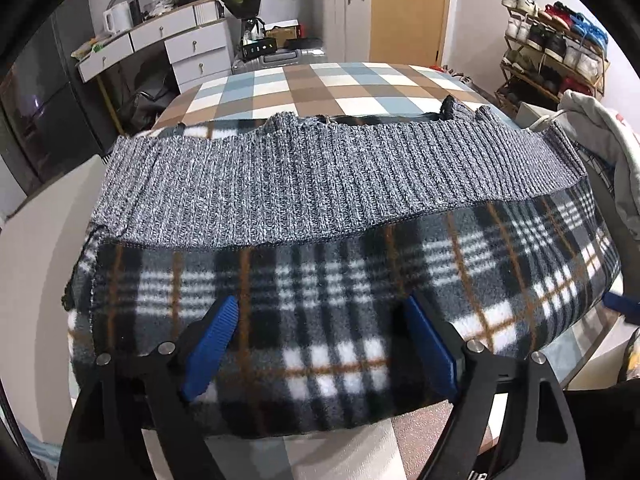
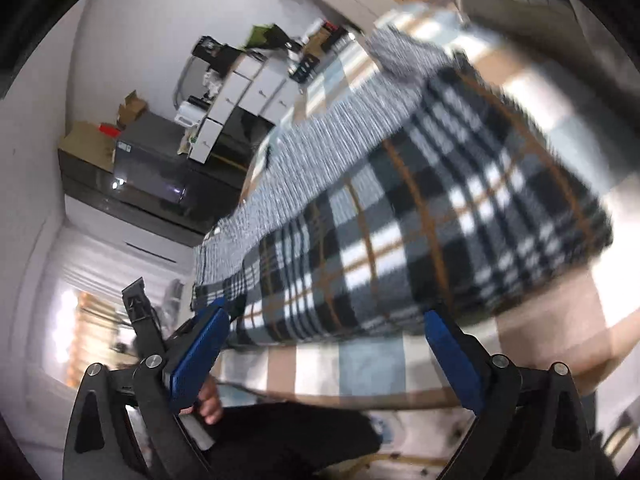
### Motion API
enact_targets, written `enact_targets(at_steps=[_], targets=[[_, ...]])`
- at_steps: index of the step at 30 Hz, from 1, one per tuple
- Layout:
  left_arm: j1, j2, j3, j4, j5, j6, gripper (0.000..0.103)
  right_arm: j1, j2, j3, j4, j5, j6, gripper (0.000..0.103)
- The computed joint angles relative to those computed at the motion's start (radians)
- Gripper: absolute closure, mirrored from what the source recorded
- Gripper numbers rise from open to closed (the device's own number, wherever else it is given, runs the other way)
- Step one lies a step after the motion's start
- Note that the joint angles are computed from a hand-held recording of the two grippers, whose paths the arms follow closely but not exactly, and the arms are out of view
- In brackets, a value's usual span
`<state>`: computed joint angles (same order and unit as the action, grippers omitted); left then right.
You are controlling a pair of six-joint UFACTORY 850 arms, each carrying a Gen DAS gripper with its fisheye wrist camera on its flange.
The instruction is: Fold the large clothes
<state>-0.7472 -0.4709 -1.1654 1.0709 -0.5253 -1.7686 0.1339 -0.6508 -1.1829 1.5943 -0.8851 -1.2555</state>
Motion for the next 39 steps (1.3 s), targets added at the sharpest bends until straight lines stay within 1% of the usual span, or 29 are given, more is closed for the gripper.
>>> enact_targets(at_steps=[2,4,6,10,12,14,15,18,19,20,22,23,24,26,28,29,30,31,33,34,35,36,37,38,39], targets=[[0.006,0.001,0.001,-0.007,0.01,-0.003,0.019,0.0,-0.032,-0.031,-0.047,-0.015,0.082,0.003],[-0.001,0.0,-0.001,-0.009,0.003,-0.006,0.019,0.003,-0.047,-0.05,-0.063,0.007,0.121,0.003],[-0.005,-0.003,-0.005,-0.009,-0.007,-0.004,0.019,0.005,-0.05,-0.057,-0.072,0.036,0.143,0.002],[-0.008,-0.006,-0.01,-0.022,-0.019,0.007,0.019,0.007,-0.052,-0.065,-0.055,0.062,0.145,0.002],[-0.005,-0.008,-0.011,-0.03,-0.016,0.005,0.019,0.02,-0.051,-0.082,-0.061,0.123,0.138,0.003],[-0.004,-0.014,-0.019,-0.043,-0.018,0.011,0.019,0.052,-0.047,-0.122,-0.128,0.268,0.166,0.003],[-0.005,-0.019,-0.023,-0.047,-0.022,0.015,0.018,0.062,-0.049,-0.135,-0.159,0.316,0.189,0.003],[-0.005,-0.028,-0.032,-0.043,-0.021,0.016,0.018,0.078,-0.071,-0.187,-0.233,0.38,0.291,0.002],[-0.005,-0.031,-0.035,-0.038,-0.019,0.013,0.018,0.08,-0.079,-0.201,-0.24,0.389,0.309,0.002],[-0.005,-0.033,-0.037,-0.034,-0.018,0.01,0.018,0.082,-0.085,-0.208,-0.227,0.392,0.308,0.003],[-0.006,-0.038,-0.042,-0.033,-0.022,0.01,0.018,0.074,-0.085,-0.203,-0.123,0.379,0.22,0.007],[-0.006,-0.041,-0.045,-0.035,-0.023,0.013,0.018,0.067,-0.077,-0.192,-0.044,0.362,0.145,0.012],[-0.005,-0.045,-0.049,-0.037,-0.025,0.013,0.017,0.06,-0.073,-0.184,-0.004,0.348,0.104,0.021],[-0.003,-0.052,-0.058,-0.049,-0.028,0.009,0.016,0.042,-0.055,-0.159,0.109,0.296,-0.019,0.032],[-0.002,-0.062,-0.075,-0.078,-0.038,0.032,0.016,0.021,-0.041,-0.137,0.189,0.188,-0.118,0.032],[-0.002,-0.067,-0.082,-0.087,-0.045,0.041,0.015,0.02,-0.037,-0.131,0.195,0.17,-0.13,0.031],[-0.004,-0.071,-0.088,-0.093,-0.053,0.046,0.015,0.021,-0.044,-0.137,0.186,0.153,-0.127,0.03],[-0.005,-0.074,-0.093,-0.099,-0.06,0.049,0.015,0.025,-0.057,-0.154,0.143,0.157,-0.09,0.03],[-0.006,-0.077,-0.099,-0.113,-0.065,0.055,0.015,0.043,-0.074,-0.187,0.063,0.22,-0.012,0.028],[-0.004,-0.075,-0.098,-0.12,-0.062,0.059,0.015,0.054,-0.095,-0.22,-0.029,0.251,0.071,0.026],[-0.002,-0.072,-0.094,-0.124,-0.054,0.062,0.015,0.062,-0.118,-0.253,-0.129,0.256,0.175,0.025],[0.0,-0.072,-0.093,-0.127,-0.049,0.064,0.015,0.067,-0.136,-0.279,-0.193,0.248,0.247,0.024],[0.003,-0.068,-0.089,-0.128,-0.041,0.065,0.015,0.075,-0.152,-0.294,-0.224,0.255,0.286,0.024],[0.004,-0.065,-0.084,-0.123,-0.035,0.062,0.015,0.077,-0.144,-0.291,-0.213,0.273,0.284,0.021],[0.005,-0.066,-0.084,-0.121,-0.033,0.064,0.015,0.076,-0.149,-0.299,-0.207,0.267,0.286,0.019]])
